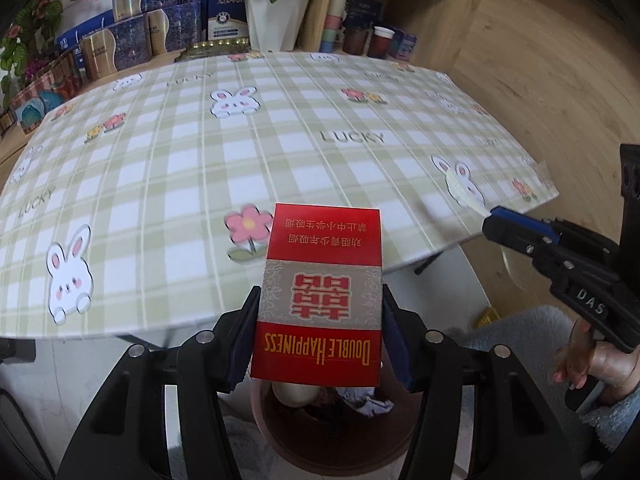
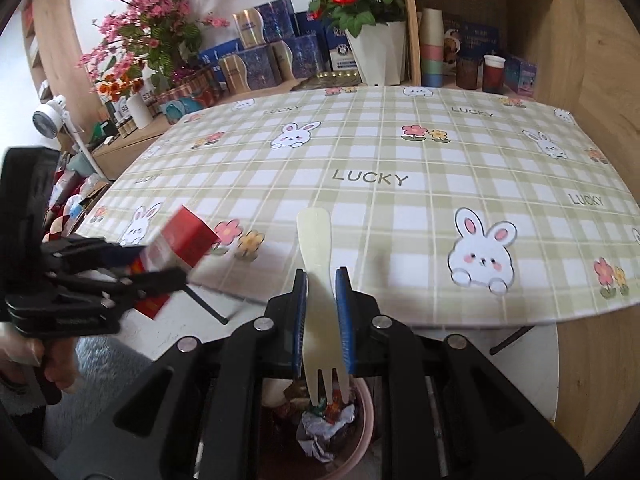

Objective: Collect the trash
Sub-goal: 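Carry the red box and fork over the bin and open both tools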

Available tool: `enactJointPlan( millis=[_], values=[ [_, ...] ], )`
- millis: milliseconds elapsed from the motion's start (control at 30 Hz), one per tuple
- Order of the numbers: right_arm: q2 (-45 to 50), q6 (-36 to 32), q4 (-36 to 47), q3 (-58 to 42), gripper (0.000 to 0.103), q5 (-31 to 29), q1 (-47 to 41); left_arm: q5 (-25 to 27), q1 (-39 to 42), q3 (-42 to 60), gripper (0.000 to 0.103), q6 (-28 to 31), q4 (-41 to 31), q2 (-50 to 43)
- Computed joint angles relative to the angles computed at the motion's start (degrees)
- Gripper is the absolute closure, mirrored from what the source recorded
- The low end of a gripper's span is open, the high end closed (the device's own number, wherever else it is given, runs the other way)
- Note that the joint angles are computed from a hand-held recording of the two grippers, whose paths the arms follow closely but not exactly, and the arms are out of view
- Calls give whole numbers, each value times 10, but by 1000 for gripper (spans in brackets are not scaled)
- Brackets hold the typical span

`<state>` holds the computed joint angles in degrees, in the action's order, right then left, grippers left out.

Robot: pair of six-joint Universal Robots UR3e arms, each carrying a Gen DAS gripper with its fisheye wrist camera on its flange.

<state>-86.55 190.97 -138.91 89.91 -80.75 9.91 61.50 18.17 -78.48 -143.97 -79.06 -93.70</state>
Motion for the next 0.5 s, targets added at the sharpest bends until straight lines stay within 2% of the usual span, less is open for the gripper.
enactJointPlan(
  millis=[233,367,500],
  values=[
    [-81,16,-37,113,85,13,-5,15,-4,-120,48,28,-34,74],
    [-110,25,-43,160,85,22,-13,37,-25,-164,48,16,-21,80],
    [-130,30,-42,192,85,33,-23,35,-36,-172,45,16,-39,66]
  ],
)
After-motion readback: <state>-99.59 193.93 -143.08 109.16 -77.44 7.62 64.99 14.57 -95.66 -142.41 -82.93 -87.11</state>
